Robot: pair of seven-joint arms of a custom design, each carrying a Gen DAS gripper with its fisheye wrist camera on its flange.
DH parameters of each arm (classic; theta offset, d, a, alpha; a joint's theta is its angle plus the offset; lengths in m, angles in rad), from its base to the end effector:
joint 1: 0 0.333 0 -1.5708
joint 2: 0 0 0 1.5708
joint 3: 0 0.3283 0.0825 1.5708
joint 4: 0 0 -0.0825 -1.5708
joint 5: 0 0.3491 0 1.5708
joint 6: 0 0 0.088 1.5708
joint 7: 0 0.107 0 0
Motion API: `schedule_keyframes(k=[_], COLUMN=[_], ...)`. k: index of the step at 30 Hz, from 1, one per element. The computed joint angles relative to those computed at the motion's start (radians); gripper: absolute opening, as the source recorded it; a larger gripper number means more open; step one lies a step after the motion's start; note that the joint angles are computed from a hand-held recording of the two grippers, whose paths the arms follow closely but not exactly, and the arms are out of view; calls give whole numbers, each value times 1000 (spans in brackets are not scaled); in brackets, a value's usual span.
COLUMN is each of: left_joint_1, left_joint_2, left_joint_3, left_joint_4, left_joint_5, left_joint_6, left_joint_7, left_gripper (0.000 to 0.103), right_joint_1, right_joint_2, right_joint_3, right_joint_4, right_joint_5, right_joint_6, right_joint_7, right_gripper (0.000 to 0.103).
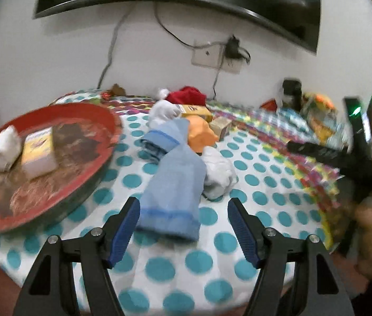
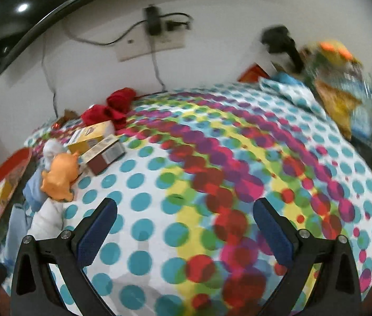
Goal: Organize objects
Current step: 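Grasp the light blue sock with the left gripper, then carry the blue sock with the left gripper and drop it on the tray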
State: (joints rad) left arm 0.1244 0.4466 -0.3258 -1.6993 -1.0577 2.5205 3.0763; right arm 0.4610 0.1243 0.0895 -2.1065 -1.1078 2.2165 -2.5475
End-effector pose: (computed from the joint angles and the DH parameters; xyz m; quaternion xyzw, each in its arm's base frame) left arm 0.6644 -0.0953 0.4134 -0.3117 0.8367 -0.4404 0.0939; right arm 0.4815 0.2600 0.4056 -0.3005 0.8596 -0.3497 0.2202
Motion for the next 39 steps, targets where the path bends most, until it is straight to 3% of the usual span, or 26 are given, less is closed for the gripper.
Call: schedule_keyframes(k=[3, 7, 13, 14, 15, 18, 23, 28, 32, 39], left_joint_1=[-26, -72, -71, -62, -50, -32, 9, 14, -17, -65], left_joint_2=[13, 48, 117, 121, 125, 110, 72, 43, 60, 171], left_joint_3=[-5, -14, -21, -31, -43, -67, -108, -107, -66, 10], left_joint_4=[13, 18, 88, 92, 98, 78, 63, 105, 203, 429], left_joint_5=[31, 108, 251, 263, 278, 309, 284, 229, 245, 430], left_joint_6=[35, 184, 192, 192, 176, 186, 186, 177, 177, 190], left_joint_7=[10, 28, -122, -130, -136, -131, -106, -100, -189, -442], left_gripper=[71, 71, 70, 56, 34, 23, 22, 21, 21, 21], right_joint_1=[-19, -42, -41, -39, -37, -32, -31, -49, -58, -51], right_joint_2=[-40, -48, -30, -26, -21, -8, -24, -36, -33, -25], right_joint_3=[-9, -6, 5, 5, 5, 1, -9, -12, -12, -10], right_joint_4=[-64, -86, -64, -57, -49, -31, -57, -84, -84, -69], right_joint_5=[-41, -56, -54, -47, -40, -13, -30, -48, -35, -14], right_joint_6=[74, 127, 124, 116, 111, 103, 128, 181, 202, 177], right_joint_7=[93, 130, 87, 73, 56, 13, 63, 109, 96, 64], right_gripper=[103, 103, 103, 103, 103, 103, 103, 103, 103, 103])
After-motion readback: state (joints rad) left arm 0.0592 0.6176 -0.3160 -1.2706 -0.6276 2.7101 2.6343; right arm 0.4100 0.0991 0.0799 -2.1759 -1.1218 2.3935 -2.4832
